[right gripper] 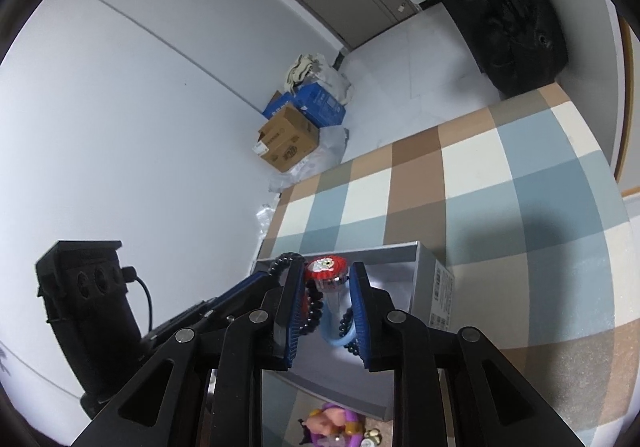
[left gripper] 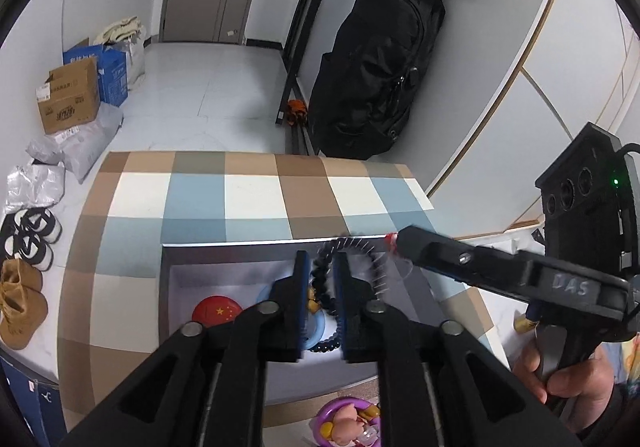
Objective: Organize jewelry
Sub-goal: 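Carry the black bracelet and red charm into the silver box and open both grippers, then lift both grippers out of the box and move the right gripper to the purple ring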
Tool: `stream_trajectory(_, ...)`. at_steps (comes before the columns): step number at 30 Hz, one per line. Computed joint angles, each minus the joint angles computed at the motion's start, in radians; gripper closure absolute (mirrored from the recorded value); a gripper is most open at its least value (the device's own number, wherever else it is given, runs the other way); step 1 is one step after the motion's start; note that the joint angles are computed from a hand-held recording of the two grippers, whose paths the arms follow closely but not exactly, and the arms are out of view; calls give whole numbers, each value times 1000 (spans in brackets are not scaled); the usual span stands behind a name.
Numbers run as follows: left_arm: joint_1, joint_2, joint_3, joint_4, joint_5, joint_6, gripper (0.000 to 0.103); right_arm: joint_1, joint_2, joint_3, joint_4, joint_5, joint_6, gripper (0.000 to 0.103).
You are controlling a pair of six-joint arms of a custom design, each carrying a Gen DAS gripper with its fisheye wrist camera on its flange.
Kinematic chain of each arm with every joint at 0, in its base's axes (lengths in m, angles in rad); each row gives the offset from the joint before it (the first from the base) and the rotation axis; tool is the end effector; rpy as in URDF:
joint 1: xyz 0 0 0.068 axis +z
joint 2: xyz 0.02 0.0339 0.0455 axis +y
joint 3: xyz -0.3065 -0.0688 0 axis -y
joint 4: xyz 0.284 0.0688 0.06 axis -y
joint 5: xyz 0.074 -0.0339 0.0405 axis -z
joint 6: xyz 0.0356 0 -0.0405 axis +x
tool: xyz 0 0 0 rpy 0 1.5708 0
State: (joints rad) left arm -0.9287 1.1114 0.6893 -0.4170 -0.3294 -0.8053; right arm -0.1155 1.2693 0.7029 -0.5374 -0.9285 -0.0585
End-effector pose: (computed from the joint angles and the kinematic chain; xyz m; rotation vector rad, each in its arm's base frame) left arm 0.1528 -0.1851 0.2465 -0.0045 2.3966 -0.4413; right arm 0.2454 0.0002 0.2193 -0.2151 2.3830 1.1361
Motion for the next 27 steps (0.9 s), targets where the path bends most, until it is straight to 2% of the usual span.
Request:
stream_trajectory(4,8,2,-9,3,2,-36,57,-29,-4,-4,12,-46,11,53)
stream_trajectory(6,8,-2,-15,11,-8,-42,56,-38,-17,-11,23,-49,17,32)
stream_trajectory(7,4,-3,-14,7,-19,-43,56,-42,-21,-13,28,-50,23,29)
stream_trajectory(10,0,9,-9,-3,-32,-47,55,-68,-15,-11,24,-72,19,26)
stream_trajectory(12,-16,21,1,-18,-55,-49,55,-83,-16,-10,20,-76,15,15)
stream_trajectory(15,-44,39,16,-53,-108,-47,55,-105,-25,-14,17,-91,-1,9)
stream_trajectory(17,-64,42,20,-71,-144,-56,49,-112,-43,-19,16,-85,-16,6)
stream_trajectory(18,-71,41,20,-80,-159,-64,41,-116,-52,-20,9,-82,-23,3)
stream_trajectory(19,-81,39,18,-89,-178,-76,34,-118,-64,-26,12,-74,-24,2)
stream_trajectory(23,-104,24,12,-115,-203,-115,33,-129,-95,-40,-4,-55,-49,0)
stream_trajectory(27,-159,0,6,-158,-275,-171,31,-137,-151,-64,-25,-12,-93,0)
